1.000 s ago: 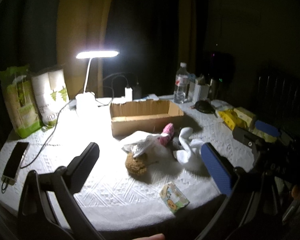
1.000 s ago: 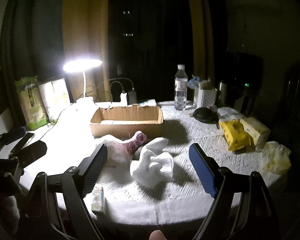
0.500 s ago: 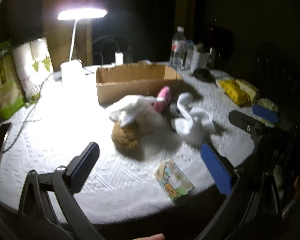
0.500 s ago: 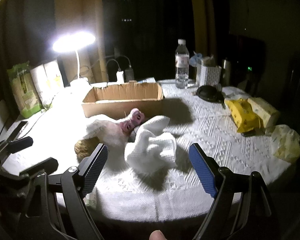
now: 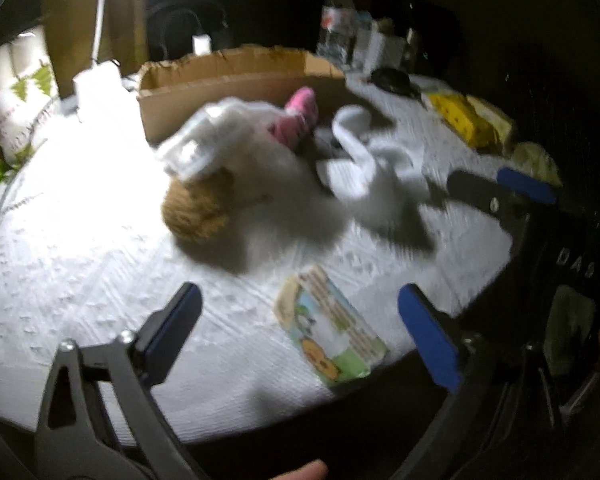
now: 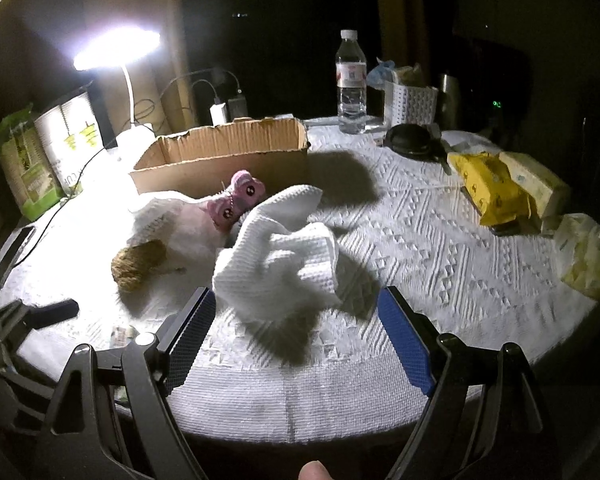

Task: Organize soft objects
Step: 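Lower the left tool and grasp the small cartoon-printed box, then grasp the white towel with the right tool while the left tool holds the box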

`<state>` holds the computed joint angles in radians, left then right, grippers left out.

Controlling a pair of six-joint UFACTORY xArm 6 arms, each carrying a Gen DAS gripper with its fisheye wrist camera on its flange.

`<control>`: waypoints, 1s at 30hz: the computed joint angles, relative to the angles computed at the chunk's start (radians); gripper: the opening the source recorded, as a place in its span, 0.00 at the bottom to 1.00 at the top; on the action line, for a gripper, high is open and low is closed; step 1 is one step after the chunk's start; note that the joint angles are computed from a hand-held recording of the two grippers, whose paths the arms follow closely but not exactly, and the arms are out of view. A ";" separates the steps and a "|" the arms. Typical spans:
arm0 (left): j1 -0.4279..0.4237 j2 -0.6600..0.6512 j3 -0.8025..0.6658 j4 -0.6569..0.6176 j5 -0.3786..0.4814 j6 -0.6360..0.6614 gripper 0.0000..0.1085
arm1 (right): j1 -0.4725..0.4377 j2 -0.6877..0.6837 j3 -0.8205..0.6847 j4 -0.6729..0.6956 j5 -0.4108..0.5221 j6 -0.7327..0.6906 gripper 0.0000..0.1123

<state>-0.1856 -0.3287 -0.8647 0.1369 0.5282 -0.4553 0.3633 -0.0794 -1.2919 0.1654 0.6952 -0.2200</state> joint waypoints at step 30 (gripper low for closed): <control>0.032 0.080 -0.037 -0.197 0.010 0.190 0.26 | 0.048 0.155 -0.124 0.088 0.078 -0.122 0.75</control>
